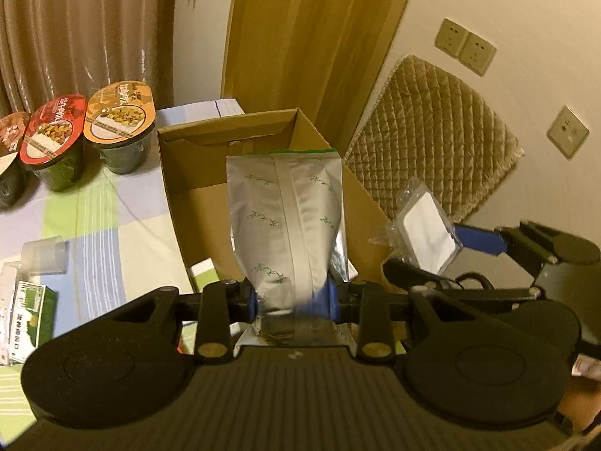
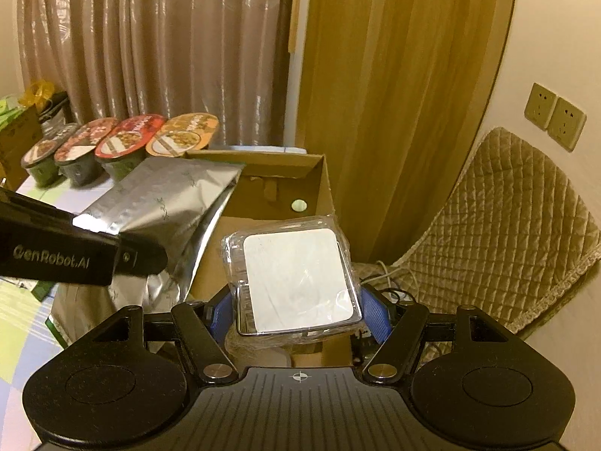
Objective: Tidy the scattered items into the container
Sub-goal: 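Lower both items into the cardboard box and open both tools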
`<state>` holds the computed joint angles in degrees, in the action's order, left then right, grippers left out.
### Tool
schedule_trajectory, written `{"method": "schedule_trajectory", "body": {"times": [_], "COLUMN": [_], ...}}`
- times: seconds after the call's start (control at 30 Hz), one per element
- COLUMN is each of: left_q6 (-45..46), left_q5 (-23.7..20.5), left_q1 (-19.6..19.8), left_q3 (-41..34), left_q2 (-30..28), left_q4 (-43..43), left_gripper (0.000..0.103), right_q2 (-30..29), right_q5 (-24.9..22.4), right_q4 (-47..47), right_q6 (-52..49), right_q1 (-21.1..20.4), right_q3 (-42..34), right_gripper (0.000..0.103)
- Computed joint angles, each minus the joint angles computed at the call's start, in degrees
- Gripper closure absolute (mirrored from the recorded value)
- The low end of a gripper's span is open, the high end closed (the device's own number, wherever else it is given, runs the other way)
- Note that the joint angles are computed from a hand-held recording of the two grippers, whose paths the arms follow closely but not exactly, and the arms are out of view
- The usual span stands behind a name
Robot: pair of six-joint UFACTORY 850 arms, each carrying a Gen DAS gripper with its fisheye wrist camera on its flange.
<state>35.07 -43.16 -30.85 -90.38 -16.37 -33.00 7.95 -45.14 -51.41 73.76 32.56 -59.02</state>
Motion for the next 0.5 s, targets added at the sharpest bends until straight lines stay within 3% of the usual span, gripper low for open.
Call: {"method": "schedule_trajectory", "body": {"times": [0.5], "left_q6": [-2.69], "left_q5": [3.0], "left_q1": [-0.91], "left_q3": [-2.57], "left_q2": [-4.66], "left_q4": [-4.33], "left_gripper": [0.075], "right_q2": [-1.79], "right_q5": [2.2], "right_q4": [0.68], "right_q6": [-0.76], "right_q1": [-2.09], "right_q3": [0.61], "right_gripper": [0.032]}}
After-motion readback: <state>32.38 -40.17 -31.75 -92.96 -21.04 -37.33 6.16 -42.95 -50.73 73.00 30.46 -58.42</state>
